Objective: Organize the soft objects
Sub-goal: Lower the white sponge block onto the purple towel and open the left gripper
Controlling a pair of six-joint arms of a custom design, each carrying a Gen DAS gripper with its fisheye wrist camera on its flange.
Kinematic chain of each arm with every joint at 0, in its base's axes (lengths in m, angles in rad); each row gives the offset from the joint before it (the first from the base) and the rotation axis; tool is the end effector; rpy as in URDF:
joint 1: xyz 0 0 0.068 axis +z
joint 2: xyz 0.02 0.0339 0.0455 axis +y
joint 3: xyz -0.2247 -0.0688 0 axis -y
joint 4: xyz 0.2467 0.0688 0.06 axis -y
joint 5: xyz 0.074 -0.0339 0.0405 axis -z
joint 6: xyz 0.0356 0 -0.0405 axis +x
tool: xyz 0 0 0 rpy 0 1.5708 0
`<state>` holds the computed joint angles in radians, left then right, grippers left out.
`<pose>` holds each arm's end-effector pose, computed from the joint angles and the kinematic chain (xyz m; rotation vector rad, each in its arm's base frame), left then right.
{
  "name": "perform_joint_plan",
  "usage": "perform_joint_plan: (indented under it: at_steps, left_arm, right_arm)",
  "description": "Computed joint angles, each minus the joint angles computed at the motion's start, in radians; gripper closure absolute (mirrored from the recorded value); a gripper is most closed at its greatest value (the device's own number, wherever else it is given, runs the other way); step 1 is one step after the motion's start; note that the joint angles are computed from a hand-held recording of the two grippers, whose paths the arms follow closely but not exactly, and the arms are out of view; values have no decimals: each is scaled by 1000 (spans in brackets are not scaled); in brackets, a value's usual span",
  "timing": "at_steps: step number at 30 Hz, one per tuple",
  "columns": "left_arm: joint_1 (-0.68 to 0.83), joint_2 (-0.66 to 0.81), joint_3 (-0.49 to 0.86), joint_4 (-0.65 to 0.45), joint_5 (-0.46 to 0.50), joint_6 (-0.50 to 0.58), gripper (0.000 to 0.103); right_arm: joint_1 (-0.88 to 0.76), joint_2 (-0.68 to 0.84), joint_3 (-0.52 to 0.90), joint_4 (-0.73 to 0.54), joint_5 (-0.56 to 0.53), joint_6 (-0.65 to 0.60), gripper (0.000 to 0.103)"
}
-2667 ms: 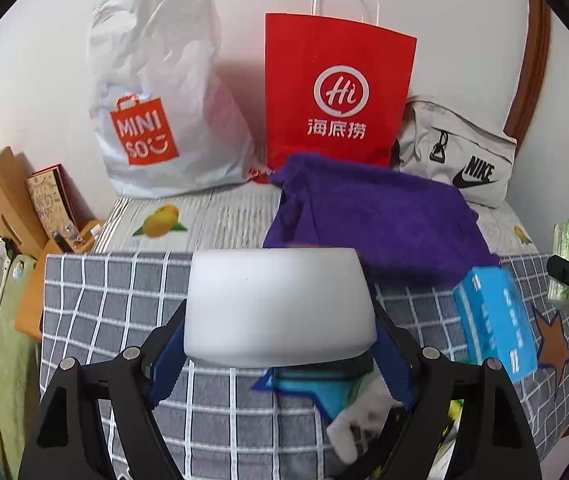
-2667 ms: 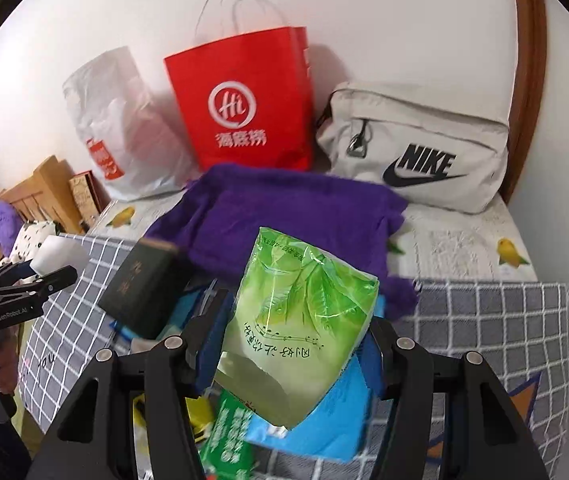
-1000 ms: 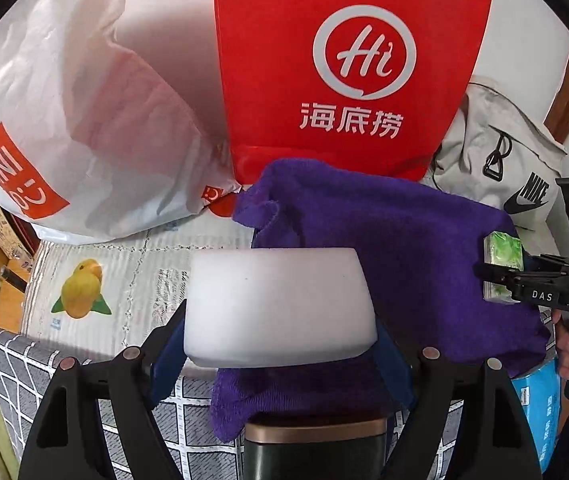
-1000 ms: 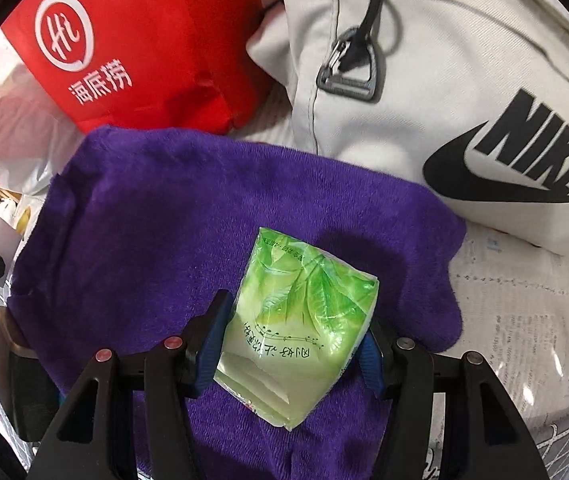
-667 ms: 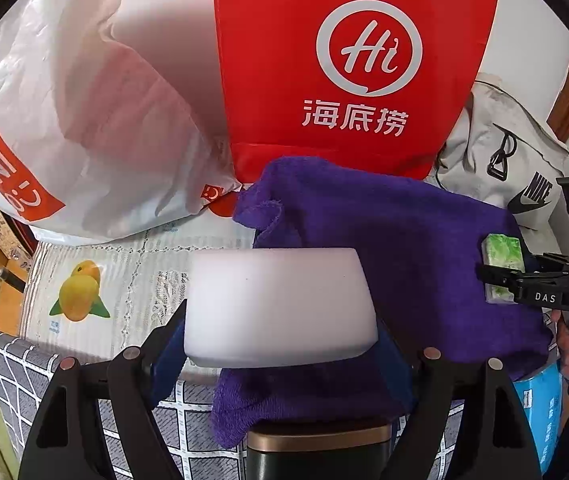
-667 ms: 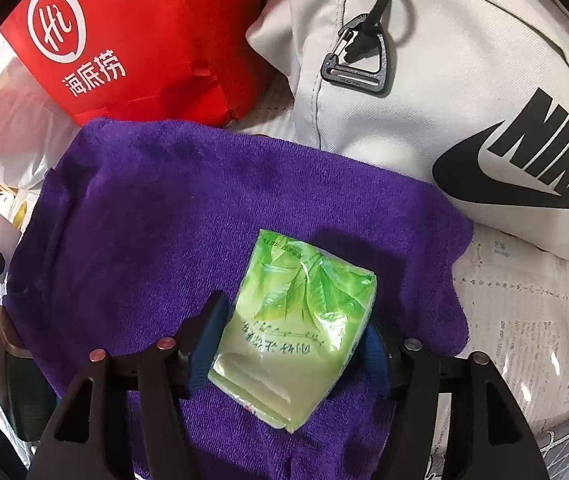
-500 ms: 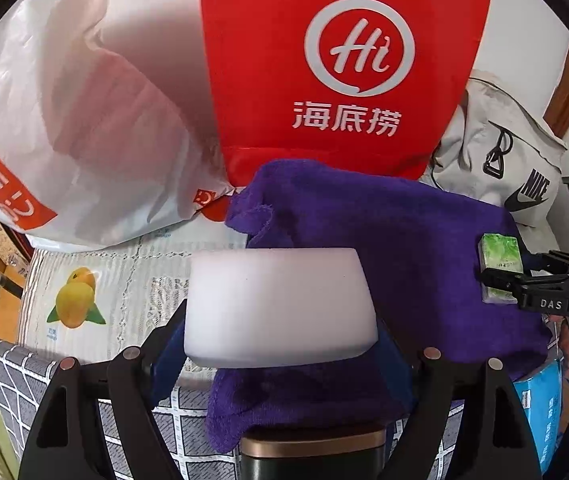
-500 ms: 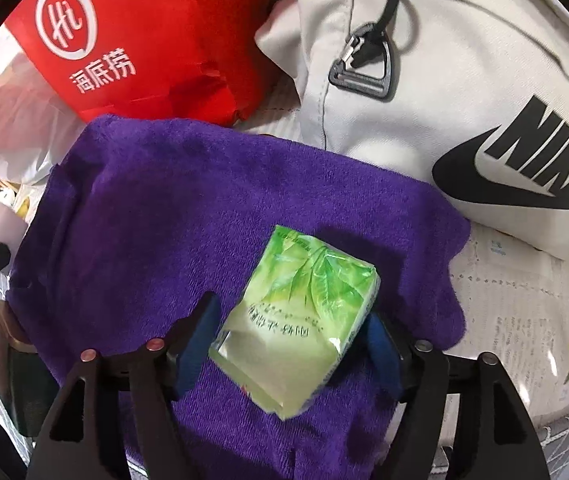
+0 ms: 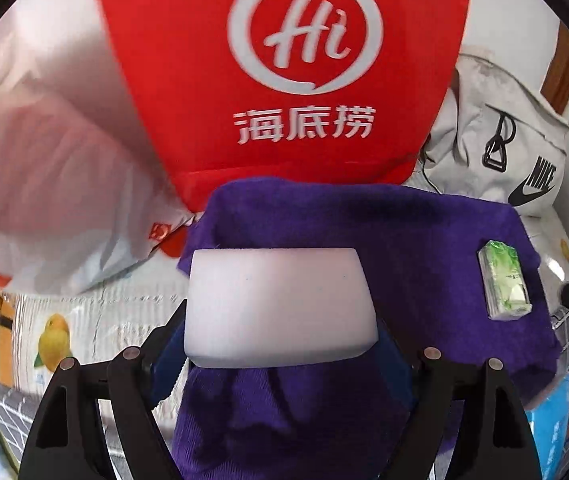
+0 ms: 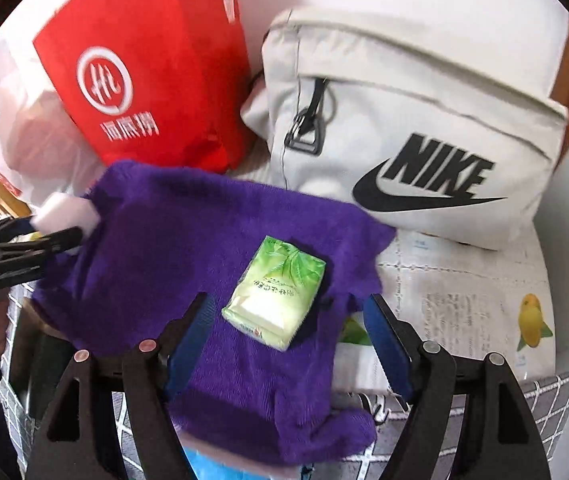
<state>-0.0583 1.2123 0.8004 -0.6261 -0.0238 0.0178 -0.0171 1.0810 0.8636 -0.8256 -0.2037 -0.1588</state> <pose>0.2465 -0.0135 0.1857 0.0908 2.6068 0.0166 0.2230 0.0034 0.2231 -0.2549 2.5804 0.2024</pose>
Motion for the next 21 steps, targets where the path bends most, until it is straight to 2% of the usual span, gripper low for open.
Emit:
perform_joint_plan:
  at_steps: [5,9,17,21]
  left_arm:
    - [-52,116,57,42,-32,-19,21]
    - [-72,195,91,68,-53,-35,21]
    - [-88,307,167,70,-33,-64,20]
    - [-73,321,173,55,10,-76,8]
  right_arm:
    - [-67,-70,-33,-22,-51,-31,27]
    - [-63,-91,-76,8,-42,-21,27]
    - [-113,-63,-99,40,-60,-39,27]
    - [-134,-47,-100,44,-67,-52,27]
